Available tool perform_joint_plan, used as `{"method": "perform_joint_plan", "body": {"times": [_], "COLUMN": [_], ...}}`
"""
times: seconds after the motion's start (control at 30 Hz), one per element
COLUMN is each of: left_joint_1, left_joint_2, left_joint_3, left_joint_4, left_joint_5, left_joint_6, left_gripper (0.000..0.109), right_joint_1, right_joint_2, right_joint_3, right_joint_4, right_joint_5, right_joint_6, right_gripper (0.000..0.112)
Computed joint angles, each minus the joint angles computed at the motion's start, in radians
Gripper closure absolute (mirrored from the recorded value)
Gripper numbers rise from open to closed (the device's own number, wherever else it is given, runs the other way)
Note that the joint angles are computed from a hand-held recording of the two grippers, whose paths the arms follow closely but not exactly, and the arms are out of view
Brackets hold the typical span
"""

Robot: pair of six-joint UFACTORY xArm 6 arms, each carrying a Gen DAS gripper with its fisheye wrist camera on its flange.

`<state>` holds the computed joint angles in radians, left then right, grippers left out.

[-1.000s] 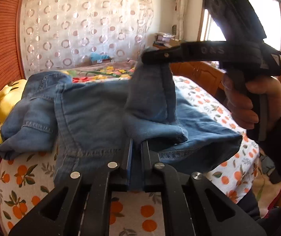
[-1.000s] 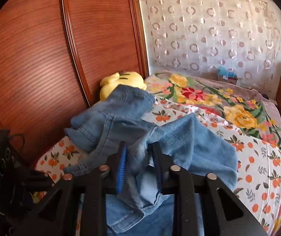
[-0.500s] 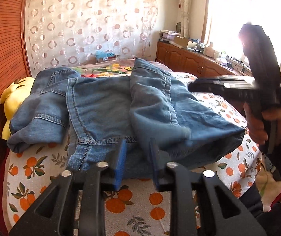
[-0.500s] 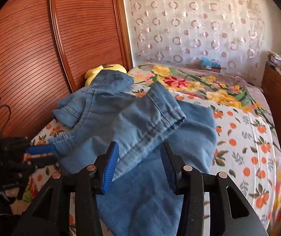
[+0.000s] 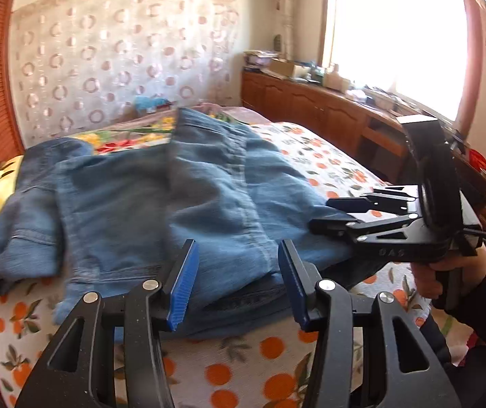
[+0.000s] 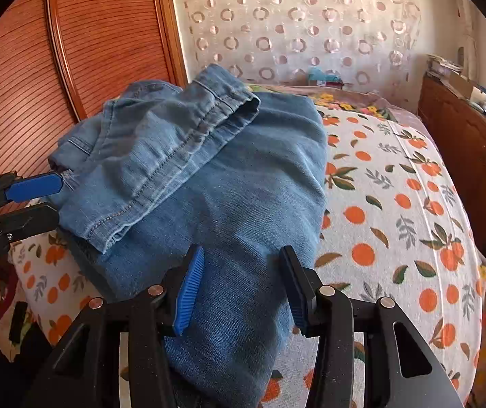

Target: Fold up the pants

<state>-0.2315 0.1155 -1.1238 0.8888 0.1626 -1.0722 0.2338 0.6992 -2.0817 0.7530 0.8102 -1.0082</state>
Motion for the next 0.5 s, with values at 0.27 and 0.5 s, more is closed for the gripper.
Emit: {"method": "perform_joint_plan", "body": {"times": [0.27, 0.5], "left_joint_1": [-0.033, -0.039], "left_joint_2": [0.096, 0.129], "left_joint_3": [-0.070, -0.088], "left_joint_4": [-0.220, -0.279], "left_joint_5": [0.073, 0.100], "left_joint_6": [0.234, 0.315], "left_gripper": [0.058, 0.052], "right_joint_1": [0.008, 0.018], "right_joint_2": [-0.012, -0.018], "right_joint_3": [0.027, 0.040], "right_joint_4": [-0.013, -0.017], "right_joint_5": [-0.003, -0.032], "right_joint_6": [0.062, 0.070], "right_gripper": [0.054, 0.052]}}
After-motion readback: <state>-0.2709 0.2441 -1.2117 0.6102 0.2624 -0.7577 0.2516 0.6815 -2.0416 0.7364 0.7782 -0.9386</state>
